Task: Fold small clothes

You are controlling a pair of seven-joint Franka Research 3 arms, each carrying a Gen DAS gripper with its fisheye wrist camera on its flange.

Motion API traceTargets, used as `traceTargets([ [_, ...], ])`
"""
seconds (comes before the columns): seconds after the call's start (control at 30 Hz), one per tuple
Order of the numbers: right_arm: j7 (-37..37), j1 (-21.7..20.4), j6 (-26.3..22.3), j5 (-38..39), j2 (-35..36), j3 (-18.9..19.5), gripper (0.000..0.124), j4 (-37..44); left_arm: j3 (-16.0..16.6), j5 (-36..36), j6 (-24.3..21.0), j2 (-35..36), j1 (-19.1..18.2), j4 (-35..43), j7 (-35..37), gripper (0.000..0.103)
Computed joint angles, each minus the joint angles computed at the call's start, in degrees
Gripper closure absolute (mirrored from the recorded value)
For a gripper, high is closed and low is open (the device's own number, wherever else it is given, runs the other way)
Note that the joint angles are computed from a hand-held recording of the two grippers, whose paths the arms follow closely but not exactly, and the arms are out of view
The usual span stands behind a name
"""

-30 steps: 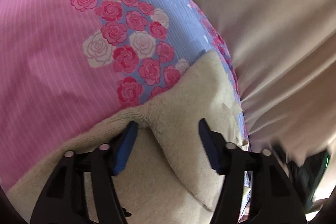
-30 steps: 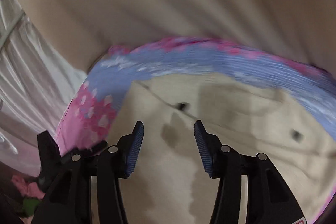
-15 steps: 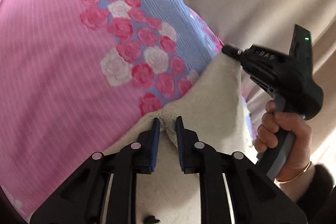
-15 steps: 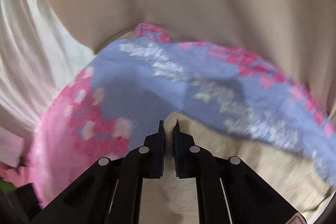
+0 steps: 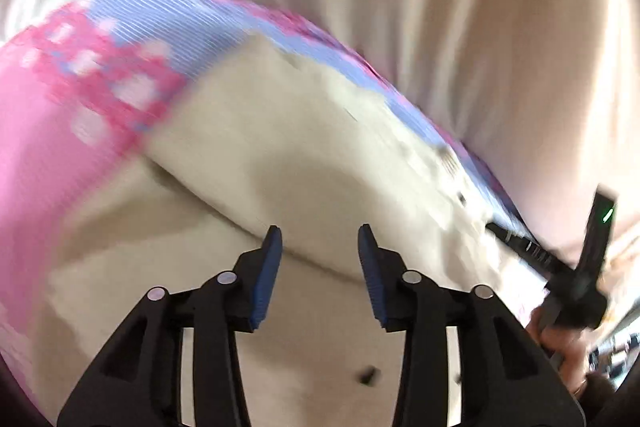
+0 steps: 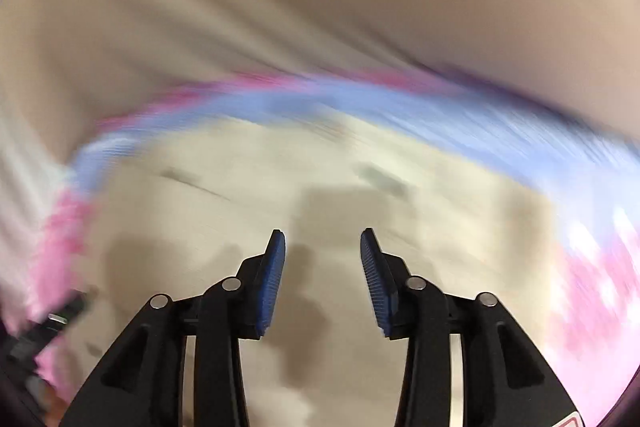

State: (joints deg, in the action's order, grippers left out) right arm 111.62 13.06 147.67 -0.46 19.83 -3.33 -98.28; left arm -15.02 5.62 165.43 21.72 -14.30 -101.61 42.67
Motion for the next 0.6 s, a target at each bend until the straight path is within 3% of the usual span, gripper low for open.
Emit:
traceTargets([
  [0.07,0.0,-1.3,-1.6,1.4,-0.8,-0.3,0.084,-2.1,-3.0,-2.7,-1.6,2.7,0.6,3.1,1.9,0.064],
  [0.1,-1.1,-2.0,0.2,2.7,-1.0,0.2,0.083,-3.5,-4.1,-3.9,-2.6,4.0,0.6,4.8,2.6,0.064],
  [0.13,-3.1,-3.0,1.7,5.0,-1.0,1.3,0.09,-4.3,-4.8,-4.7,-4.0,5.4,0.2,6.9,3.1,0.064],
  [0.2,-8.8,-6.2,3.0,14.5,-1.1,4.7,0.115,-4.7,-4.9,-4.9,-6.2,7.2,-1.2,10.2,3.9,0.064],
  [0.27,-11.4,-6.4,8.2,17.7,-3.8,4.9,0.116,-7.1,-5.1,-4.2,-9.6,8.6,-2.7,13.8,6.1,0.064],
  [0.33,-11.6,-5.8,10.0,17.0,-4.9,3.5,0.115,-8.3,-5.1,-4.2,-10.6,9.8,-3.9,15.9,7.9,0.06],
  [0.43,-12.1,-6.4,-0.2,14.3,-1.3,1.8,0.109,-4.6,-7.1,-6.6,-11.8,11.9,-4.6,17.9,10.7,0.055],
  [0.47,-14.0,-8.4,0.1,18.0,-2.3,3.6,0.11,-5.8,-8.1,-7.9,-12.7,13.5,-4.7,19.7,11.8,0.055],
  [0.5,-15.1,-8.6,3.5,21.5,-5.1,3.4,0.111,-9.0,-8.9,-9.1,-13.3,15.0,-5.0,21.4,12.9,0.055],
  [0.57,-12.4,-7.5,9.9,19.9,-10.0,1.7,0.109,-14.8,-9.4,-10.5,-15.5,19.3,-6.9,27.1,13.8,0.055],
  [0.6,-10.8,-7.4,11.0,18.7,-11.3,1.0,0.104,-16.2,-9.9,-11.6,-16.2,21.2,-7.5,29.4,14.2,0.055],
])
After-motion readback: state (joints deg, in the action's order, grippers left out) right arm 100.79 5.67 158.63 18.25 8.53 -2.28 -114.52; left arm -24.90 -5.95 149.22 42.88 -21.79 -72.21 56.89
